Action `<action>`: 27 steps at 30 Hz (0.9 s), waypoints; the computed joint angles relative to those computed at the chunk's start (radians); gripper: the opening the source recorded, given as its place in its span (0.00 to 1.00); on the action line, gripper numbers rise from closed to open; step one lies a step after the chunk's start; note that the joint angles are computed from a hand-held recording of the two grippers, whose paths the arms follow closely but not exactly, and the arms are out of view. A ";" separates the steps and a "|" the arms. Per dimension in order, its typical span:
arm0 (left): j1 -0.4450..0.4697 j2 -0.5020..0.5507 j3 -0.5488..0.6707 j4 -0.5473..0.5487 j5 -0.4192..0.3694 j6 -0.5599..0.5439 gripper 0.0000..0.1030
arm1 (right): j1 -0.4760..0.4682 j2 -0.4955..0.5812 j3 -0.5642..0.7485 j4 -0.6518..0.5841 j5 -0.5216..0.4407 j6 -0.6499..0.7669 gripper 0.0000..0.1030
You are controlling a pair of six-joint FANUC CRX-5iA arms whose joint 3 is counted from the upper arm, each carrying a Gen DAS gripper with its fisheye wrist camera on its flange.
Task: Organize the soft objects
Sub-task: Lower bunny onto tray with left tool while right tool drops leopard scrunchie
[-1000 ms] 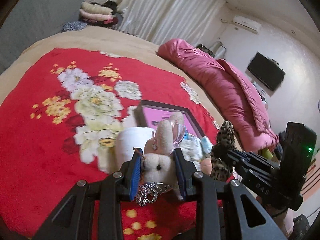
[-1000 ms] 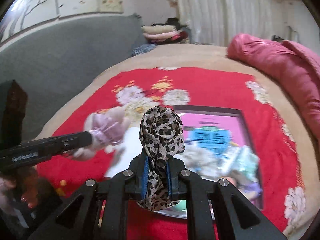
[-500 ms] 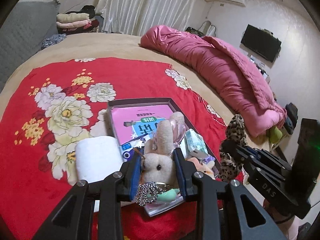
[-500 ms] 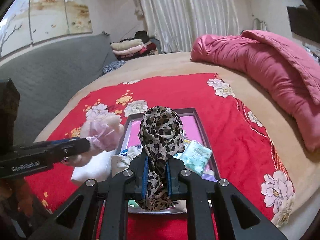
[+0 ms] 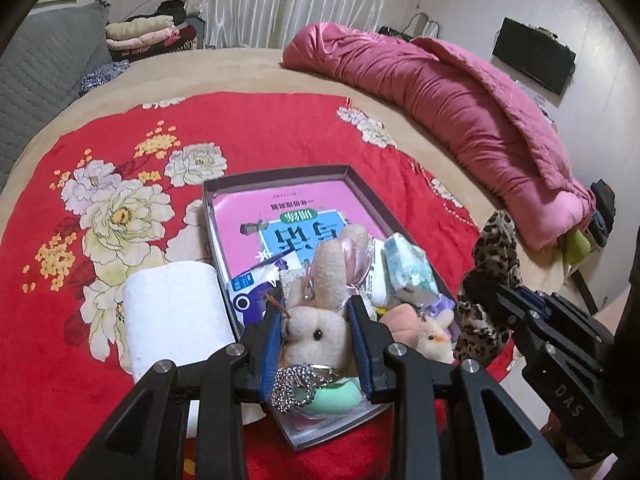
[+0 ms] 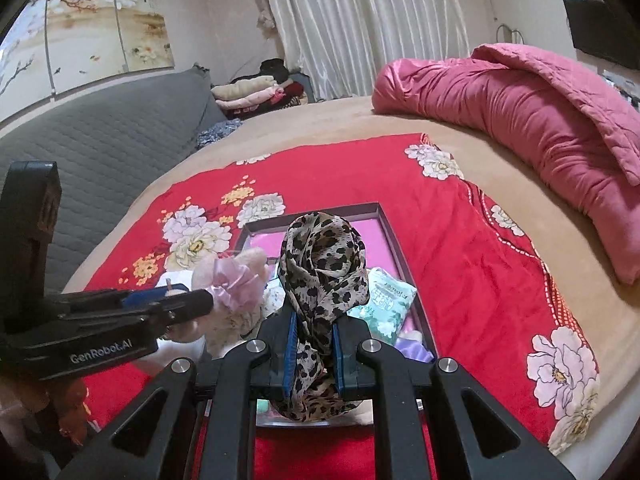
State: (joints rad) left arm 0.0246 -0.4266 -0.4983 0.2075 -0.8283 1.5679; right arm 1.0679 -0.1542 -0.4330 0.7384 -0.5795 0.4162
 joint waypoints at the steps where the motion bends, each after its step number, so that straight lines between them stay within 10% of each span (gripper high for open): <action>1: -0.003 0.008 0.001 -0.002 0.001 0.000 0.31 | -0.003 0.003 0.001 -0.005 0.004 0.003 0.15; 17: 0.007 0.123 0.006 0.058 0.006 -0.067 0.35 | -0.042 0.117 0.089 -0.170 0.018 0.149 0.19; 27: 0.043 0.099 -0.047 0.156 0.042 -0.142 0.43 | -0.055 0.128 0.070 -0.131 0.050 0.109 0.58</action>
State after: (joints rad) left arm 0.0675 -0.3278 -0.5456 0.3634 -0.7865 1.4260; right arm 1.0128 -0.0265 -0.3627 0.6073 -0.5291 0.5248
